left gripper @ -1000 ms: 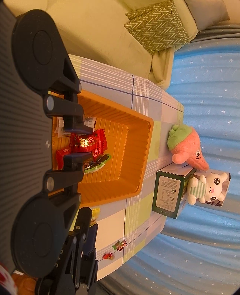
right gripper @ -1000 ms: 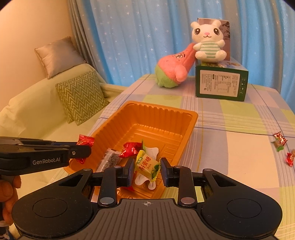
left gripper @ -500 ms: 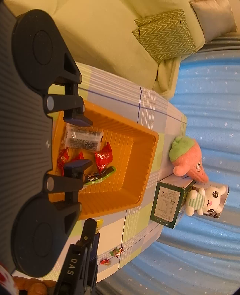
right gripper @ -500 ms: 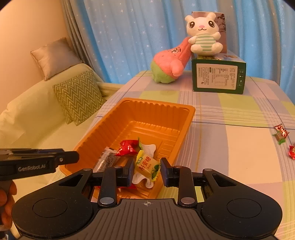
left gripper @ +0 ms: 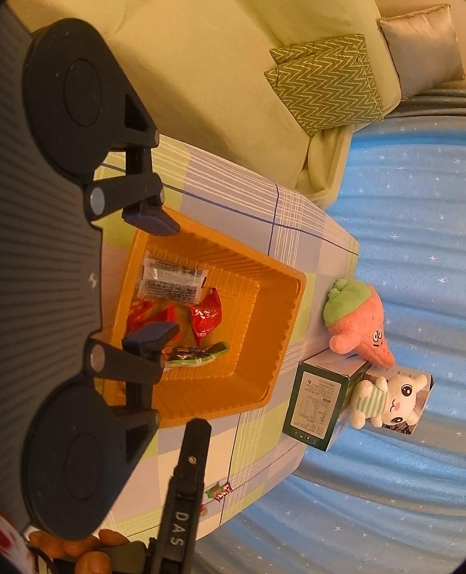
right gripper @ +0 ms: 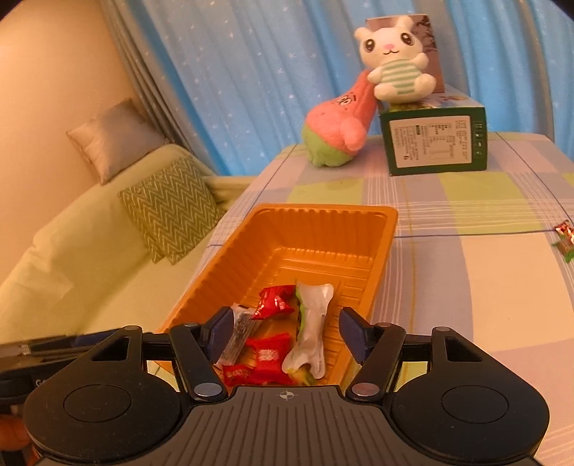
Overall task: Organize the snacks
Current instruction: 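Open both grippers to drop the candies into the orange tray, then move both open grippers back toward the remaining candies on the table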
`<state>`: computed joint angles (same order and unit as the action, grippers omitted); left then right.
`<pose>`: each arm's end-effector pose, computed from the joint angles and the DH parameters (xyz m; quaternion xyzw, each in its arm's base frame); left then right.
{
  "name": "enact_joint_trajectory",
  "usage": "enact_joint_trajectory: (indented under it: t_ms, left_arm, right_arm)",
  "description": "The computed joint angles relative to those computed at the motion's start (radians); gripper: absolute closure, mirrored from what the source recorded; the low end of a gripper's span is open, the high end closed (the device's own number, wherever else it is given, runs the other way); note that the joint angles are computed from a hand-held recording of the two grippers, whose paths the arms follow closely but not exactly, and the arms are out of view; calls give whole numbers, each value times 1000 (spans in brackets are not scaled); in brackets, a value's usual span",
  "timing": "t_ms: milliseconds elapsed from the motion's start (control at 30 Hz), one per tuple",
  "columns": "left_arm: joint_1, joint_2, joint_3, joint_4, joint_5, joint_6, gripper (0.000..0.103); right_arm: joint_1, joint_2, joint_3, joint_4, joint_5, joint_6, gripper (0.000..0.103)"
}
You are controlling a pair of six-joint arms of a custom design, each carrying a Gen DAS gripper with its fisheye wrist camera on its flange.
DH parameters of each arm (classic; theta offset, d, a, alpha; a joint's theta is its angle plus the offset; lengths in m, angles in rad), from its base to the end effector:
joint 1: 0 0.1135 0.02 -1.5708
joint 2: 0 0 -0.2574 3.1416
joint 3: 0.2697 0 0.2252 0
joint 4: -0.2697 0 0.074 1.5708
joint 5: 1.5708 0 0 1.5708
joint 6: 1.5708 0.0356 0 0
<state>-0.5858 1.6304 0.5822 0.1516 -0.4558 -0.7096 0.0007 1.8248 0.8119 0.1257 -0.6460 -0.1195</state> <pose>0.2268 -0.1317 0.1295 -0.1314 0.9129 -0.0244 0.3856 0.3152 0.0216 0.1308 -0.1599 0.8854 0.2797 0.3350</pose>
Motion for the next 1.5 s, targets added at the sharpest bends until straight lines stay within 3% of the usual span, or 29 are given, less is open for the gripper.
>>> enact_joint_trajectory:
  t_ms: [267,500,833,1133,1500]
  left_arm:
    - [-98,-44,12,-76,-60,-85,48]
    - [-243,-58,83,-212,-142,-188,41]
    - [-405,-13,217,-376,-237,-316,26]
    - [-471,56,333,-406,-266,-316,15]
    - [-495,142,437,-377,-241,-247,12]
  right_arm:
    - [-123,-108,-66,-78,-1,-57,38]
    - [-255,-232,-126,-169,-9,-176,38]
    - [-460,-305,-91,-338,-90,-307,38]
    - [-617,-292,-21,-447,-133,-410,38]
    - [-732,-247,39,-508,-145,-490,38]
